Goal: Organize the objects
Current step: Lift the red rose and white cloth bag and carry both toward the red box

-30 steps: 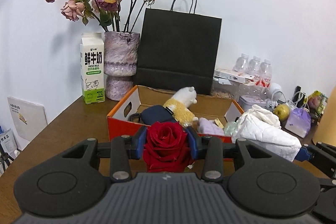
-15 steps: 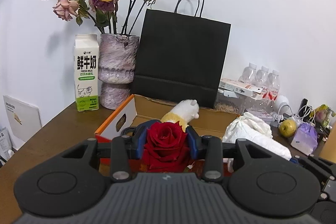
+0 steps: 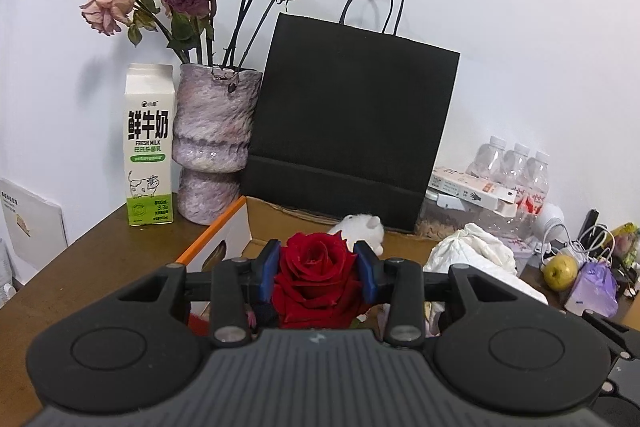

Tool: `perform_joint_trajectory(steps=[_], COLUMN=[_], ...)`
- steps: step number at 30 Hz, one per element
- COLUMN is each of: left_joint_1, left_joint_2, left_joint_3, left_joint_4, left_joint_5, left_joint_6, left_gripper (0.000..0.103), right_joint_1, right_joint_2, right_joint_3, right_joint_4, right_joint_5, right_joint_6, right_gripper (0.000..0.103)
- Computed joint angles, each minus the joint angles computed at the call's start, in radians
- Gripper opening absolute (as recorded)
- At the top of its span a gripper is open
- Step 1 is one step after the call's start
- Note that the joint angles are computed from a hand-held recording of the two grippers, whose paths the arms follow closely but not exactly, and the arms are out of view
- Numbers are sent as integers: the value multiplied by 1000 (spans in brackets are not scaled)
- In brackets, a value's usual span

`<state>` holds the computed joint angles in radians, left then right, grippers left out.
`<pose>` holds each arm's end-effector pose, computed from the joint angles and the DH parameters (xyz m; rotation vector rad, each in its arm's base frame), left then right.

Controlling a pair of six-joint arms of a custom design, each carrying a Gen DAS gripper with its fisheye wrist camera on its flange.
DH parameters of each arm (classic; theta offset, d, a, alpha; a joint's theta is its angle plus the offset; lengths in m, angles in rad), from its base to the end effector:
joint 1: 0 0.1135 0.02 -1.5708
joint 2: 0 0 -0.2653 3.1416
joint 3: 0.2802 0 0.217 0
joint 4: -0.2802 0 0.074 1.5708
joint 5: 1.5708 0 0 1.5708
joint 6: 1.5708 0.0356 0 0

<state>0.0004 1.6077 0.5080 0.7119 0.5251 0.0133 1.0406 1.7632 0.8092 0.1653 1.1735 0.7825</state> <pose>0.2749 -0.0177 0.1804 0.3563 1.9034 -0.5034 0.1811 0.2441 0.1762 0.2556 1.8336 -0.1453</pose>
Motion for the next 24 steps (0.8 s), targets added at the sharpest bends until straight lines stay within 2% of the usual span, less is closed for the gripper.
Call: perform_joint_trajectory(steps=[12,24], left_joint_1=[-94,-117], left_joint_2=[149,292], left_joint_3=[145,280], left_joint_4=[6,3], left_joint_5=[-107,-160], left_joint_6=[-38,-6], left_gripper=[41,41], right_joint_1=[-164,-268], right_joint_2=[28,63], right_joint_3=[-29,-40], right_joint_4=[220,267], right_joint_5=[-124,-222], right_joint_6=[-191,-228], right_gripper=[52,54])
